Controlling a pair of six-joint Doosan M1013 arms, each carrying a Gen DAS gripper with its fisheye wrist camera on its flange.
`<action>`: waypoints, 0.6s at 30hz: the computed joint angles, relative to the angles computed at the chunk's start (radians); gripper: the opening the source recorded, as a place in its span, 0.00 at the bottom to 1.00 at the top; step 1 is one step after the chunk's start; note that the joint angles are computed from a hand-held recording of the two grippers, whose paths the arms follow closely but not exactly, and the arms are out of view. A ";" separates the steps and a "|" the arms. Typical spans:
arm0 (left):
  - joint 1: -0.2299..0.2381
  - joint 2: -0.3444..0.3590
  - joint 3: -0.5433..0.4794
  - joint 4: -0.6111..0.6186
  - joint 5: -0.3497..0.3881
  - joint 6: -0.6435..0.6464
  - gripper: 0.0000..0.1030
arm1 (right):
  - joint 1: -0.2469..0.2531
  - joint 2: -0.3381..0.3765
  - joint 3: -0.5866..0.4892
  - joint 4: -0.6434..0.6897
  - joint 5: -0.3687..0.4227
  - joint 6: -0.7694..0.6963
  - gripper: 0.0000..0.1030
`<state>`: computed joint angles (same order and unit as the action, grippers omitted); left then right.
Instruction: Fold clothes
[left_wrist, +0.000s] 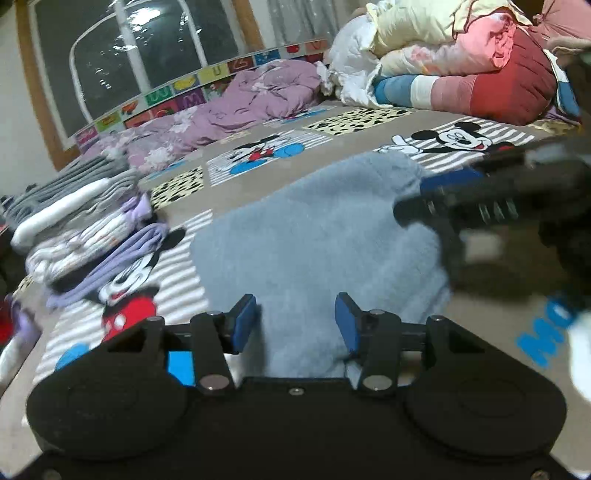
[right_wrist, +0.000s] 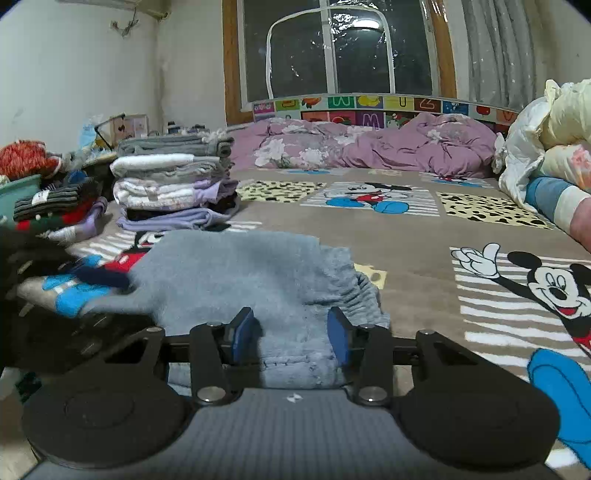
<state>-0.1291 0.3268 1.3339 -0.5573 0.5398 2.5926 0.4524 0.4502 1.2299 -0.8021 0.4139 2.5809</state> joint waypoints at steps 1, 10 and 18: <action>0.000 -0.011 0.012 0.012 -0.013 0.004 0.45 | -0.001 -0.004 0.007 -0.017 -0.013 0.031 0.42; -0.024 -0.046 0.008 0.285 0.024 -0.169 0.61 | -0.001 -0.040 0.068 -0.316 -0.042 0.427 0.56; -0.022 -0.035 -0.020 0.376 0.089 -0.307 0.61 | -0.039 -0.054 0.097 -0.130 -0.064 0.494 0.69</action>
